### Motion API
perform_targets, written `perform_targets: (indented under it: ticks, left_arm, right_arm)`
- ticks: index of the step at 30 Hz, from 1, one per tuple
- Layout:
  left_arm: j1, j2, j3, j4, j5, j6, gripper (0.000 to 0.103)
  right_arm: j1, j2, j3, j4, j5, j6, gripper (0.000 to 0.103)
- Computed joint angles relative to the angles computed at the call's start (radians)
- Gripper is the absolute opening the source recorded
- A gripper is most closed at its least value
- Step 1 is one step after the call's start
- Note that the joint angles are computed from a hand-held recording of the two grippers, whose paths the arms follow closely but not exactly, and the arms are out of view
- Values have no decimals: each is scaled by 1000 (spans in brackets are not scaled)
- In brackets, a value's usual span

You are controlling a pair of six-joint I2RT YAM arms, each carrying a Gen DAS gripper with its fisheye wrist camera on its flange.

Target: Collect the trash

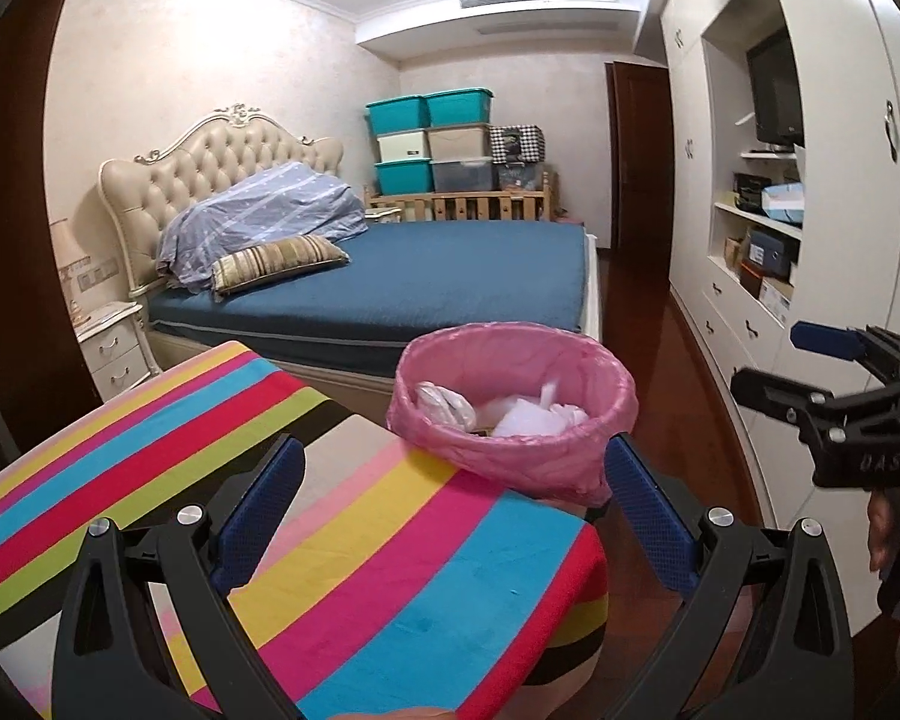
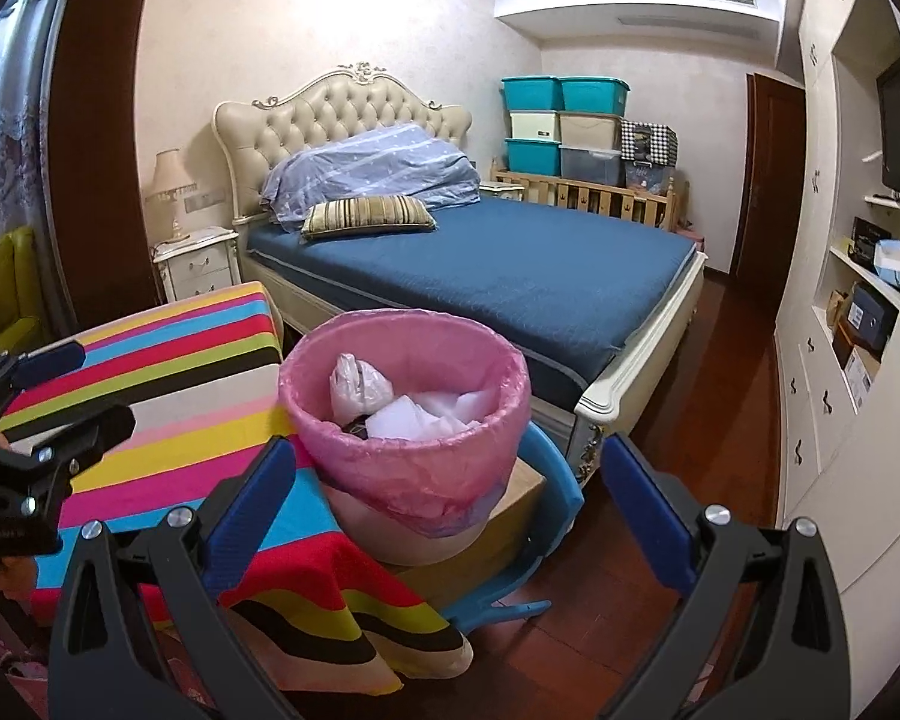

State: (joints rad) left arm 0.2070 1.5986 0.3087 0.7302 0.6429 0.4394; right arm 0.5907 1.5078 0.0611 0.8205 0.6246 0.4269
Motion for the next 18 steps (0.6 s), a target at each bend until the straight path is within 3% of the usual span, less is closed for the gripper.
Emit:
perform_targets:
  ticks: [18]
  left_arm:
    - [9, 31, 16, -8, 35, 35, 96]
  right_arm:
    - [27, 41, -2, 58, -6, -25, 99]
